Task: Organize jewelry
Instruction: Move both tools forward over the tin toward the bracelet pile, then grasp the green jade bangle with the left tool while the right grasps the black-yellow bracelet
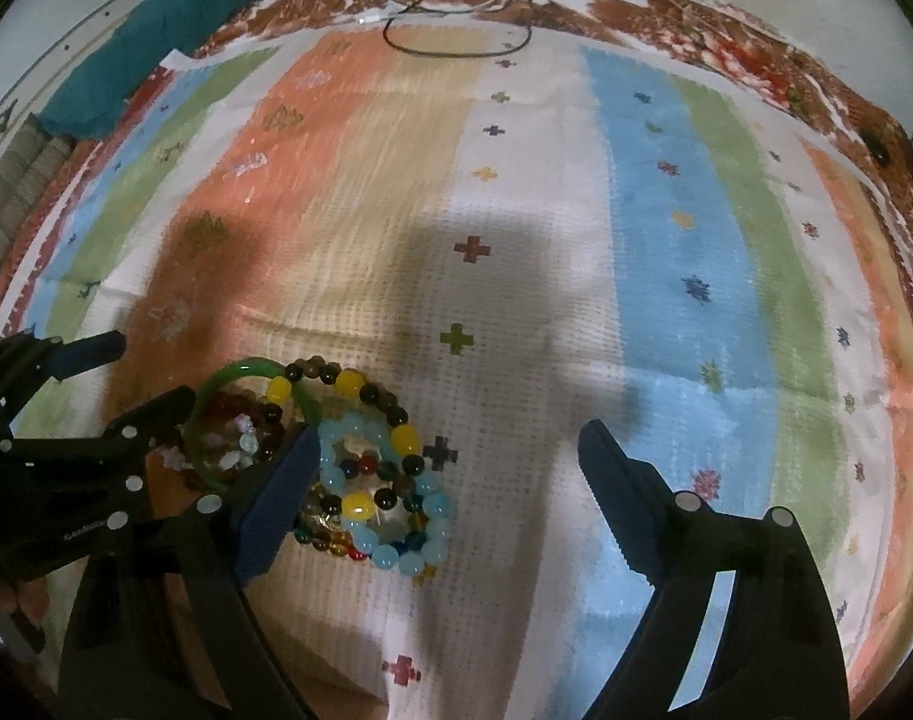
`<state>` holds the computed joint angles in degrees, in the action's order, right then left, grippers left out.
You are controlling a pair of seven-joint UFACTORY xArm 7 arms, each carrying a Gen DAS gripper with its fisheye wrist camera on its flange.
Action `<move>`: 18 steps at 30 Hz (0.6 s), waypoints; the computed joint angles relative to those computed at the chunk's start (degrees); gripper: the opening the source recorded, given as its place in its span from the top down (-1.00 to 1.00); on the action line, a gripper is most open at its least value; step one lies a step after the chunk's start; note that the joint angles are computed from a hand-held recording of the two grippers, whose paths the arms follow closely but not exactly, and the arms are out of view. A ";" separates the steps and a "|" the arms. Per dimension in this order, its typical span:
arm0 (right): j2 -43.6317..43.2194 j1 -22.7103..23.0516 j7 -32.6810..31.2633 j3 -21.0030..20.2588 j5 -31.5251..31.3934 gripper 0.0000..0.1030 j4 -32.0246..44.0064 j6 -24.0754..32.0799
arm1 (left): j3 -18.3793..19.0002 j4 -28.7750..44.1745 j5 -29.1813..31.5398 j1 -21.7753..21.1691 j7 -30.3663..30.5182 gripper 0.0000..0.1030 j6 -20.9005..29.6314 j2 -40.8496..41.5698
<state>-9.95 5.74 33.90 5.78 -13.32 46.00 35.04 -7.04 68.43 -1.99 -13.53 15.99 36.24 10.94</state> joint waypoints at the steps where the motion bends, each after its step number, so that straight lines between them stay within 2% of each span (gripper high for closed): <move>1: 0.51 0.03 -0.24 -0.05 0.04 -0.66 0.14 0.01 | -0.08 0.34 -0.28 0.05 0.23 -0.24 0.16 0.42; 3: 1.65 0.14 -0.78 -0.25 0.44 -0.49 0.58 0.12 | -0.37 1.18 -1.24 0.25 1.29 -0.19 0.80 1.27; 10: 4.76 0.61 -2.37 -0.99 2.00 -0.14 1.98 -0.29 | -1.06 3.74 -3.69 0.40 3.98 0.01 2.09 4.11; 12: 5.61 0.83 -2.78 -1.00 2.09 0.07 2.47 0.02 | -1.39 4.18 -4.70 0.54 5.05 0.17 2.44 4.52; 14: 6.11 1.05 -3.57 -1.15 2.69 0.19 2.54 0.06 | -1.43 4.66 -5.00 0.38 5.38 0.25 2.83 4.96; 16: 6.43 1.14 -3.41 -1.21 2.47 0.23 2.49 -0.17 | -1.38 5.01 -5.14 0.20 5.30 0.29 3.33 5.40; 18: 6.64 1.27 -4.32 -1.40 3.50 0.35 2.39 -0.64 | -1.51 5.15 -5.72 0.25 5.58 0.43 3.58 5.59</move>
